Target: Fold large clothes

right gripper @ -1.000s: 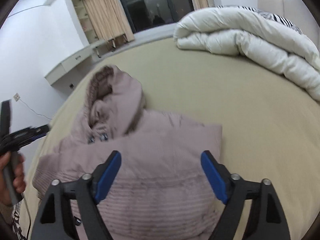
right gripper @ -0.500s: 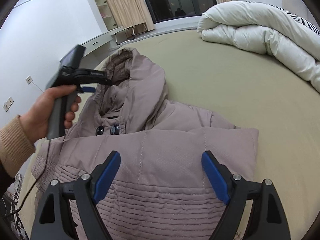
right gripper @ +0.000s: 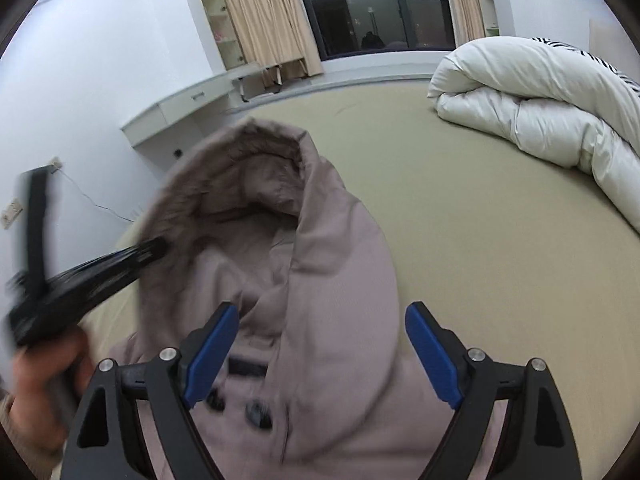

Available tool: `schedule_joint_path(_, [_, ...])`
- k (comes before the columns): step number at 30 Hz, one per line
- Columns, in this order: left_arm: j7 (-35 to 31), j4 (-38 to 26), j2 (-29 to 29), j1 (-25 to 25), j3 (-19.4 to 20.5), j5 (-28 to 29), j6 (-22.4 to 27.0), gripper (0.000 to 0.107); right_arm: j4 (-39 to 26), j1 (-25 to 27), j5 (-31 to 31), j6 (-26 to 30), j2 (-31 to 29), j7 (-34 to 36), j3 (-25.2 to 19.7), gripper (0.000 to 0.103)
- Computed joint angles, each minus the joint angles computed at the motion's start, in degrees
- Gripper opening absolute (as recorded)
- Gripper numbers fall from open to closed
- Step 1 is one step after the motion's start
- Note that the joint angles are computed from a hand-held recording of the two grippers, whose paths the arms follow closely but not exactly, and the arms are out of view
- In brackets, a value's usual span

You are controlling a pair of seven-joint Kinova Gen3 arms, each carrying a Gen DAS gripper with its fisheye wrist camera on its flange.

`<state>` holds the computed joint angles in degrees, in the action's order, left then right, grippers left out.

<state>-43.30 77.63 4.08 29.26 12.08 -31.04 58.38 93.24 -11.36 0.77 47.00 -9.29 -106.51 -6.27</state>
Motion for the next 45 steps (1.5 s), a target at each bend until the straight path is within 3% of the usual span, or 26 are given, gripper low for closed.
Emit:
schedule_joint_path(4, [2.53, 5.21, -5.46, 0.01, 1.55, -1.47, -2.97, 0.011, -6.54, -0.48, 6.39, 1.97, 8.22, -8.94, -2.22, 0.088])
schedule_joint_path(7, [1.81, 8.57, -8.82, -2.04, 2.89, -0.39, -5.42, 0.011, -10.99, -2.85, 8.55, 5.52, 13.08, -11.83, -0.82, 0.086])
schedule_joint_path(8, [1.64, 9.59, -10.1, -2.63, 3.36, 0.16, -5.89, 0.011, -11.94, -3.41, 8.61, 6.13, 13.92, -11.82, -0.01, 0.074])
schedule_joint_path(9, [1.34, 10.41, -11.17, -3.24, 3.69, 0.85, -6.67, 0.011, -13.41, -2.9, 7.73, 7.24, 14.89, -11.03, 0.14, 0.051])
schedule_joint_path(11, [0.19, 11.2, -12.47, -4.79, 3.41, 3.17, -8.35, 0.011, -14.05, -2.33, 3.65, 7.49, 14.49, -10.02, 2.61, 0.018])
schedule_joint_path(14, [1.45, 12.85, -15.54, -6.84, 4.46, 5.55, -8.7, 0.01, -10.58, -2.77, 2.03, 4.64, 9.87, -9.94, 5.44, 0.011])
schedule_joint_path(17, [1.26, 13.89, -19.06, -8.45, 4.65, 9.02, -7.85, 0.01, -5.26, -9.48, 5.77, 1.52, 2.9, -11.17, 10.6, 0.01])
schedule_joint_path(19, [0.82, 14.55, -22.12, -8.9, 3.92, 12.71, -6.77, 0.01, -2.45, -10.45, 6.31, 1.29, -2.4, -13.61, 10.28, 0.01])
schedule_joint_path(25, [-0.56, 18.25, -34.76, -10.34, 3.32, 21.56, -1.19, 0.01, 6.01, -7.12, 15.63, 6.66, -18.33, -17.72, -3.11, 0.01])
schedule_joint_path(28, [0.72, 20.72, -42.36, -9.16, 1.77, 27.13, 4.11, 0.01, 11.33, -3.23, 11.16, 8.52, -26.29, -15.8, -7.64, 0.012])
schedule_joint_path(31, [3.04, 23.06, -48.06, -9.86, 1.92, 33.89, 11.1, 0.01, 16.05, -0.54, 4.17, 12.13, -31.97, -13.78, -9.28, 0.016])
schedule_joint_path(34, [9.91, 25.1, -51.71, -6.58, 2.59, 36.52, 18.09, 0.01, 18.84, 3.98, -2.51, 18.9, -34.89, -10.3, -11.35, 0.031])
schedule_joint_path(36, [13.66, 25.59, -55.6, -5.19, 2.71, 38.34, 22.75, 0.01, 20.33, 3.28, -5.01, 22.42, -37.62, -10.29, -9.07, 0.056])
schedule_joint_path(37, [14.16, 24.55, -56.98, -6.09, 2.91, 38.95, 25.08, 0.01, 20.78, 3.19, -5.89, 23.53, -39.64, -10.44, -7.43, 0.06])
schedule_joint_path(40, [10.04, 17.85, -57.23, -10.79, 4.34, 38.52, 29.82, 0.01, 18.79, 4.55, -6.22, 26.66, -43.53, -10.05, -3.9, 0.062])
schedule_joint_path(43, [3.05, 10.15, -53.39, -12.46, 6.27, 36.6, 28.21, 0.01, 14.49, 4.69, -6.84, 24.94, -42.28, -7.79, -2.98, 0.059])
schedule_joint_path(45, [-1.61, 5.8, -49.14, -14.55, 8.5, 34.8, 25.27, 0.01, 10.94, 4.73, -6.28, 22.81, -39.28, -5.15, -5.17, 0.053])
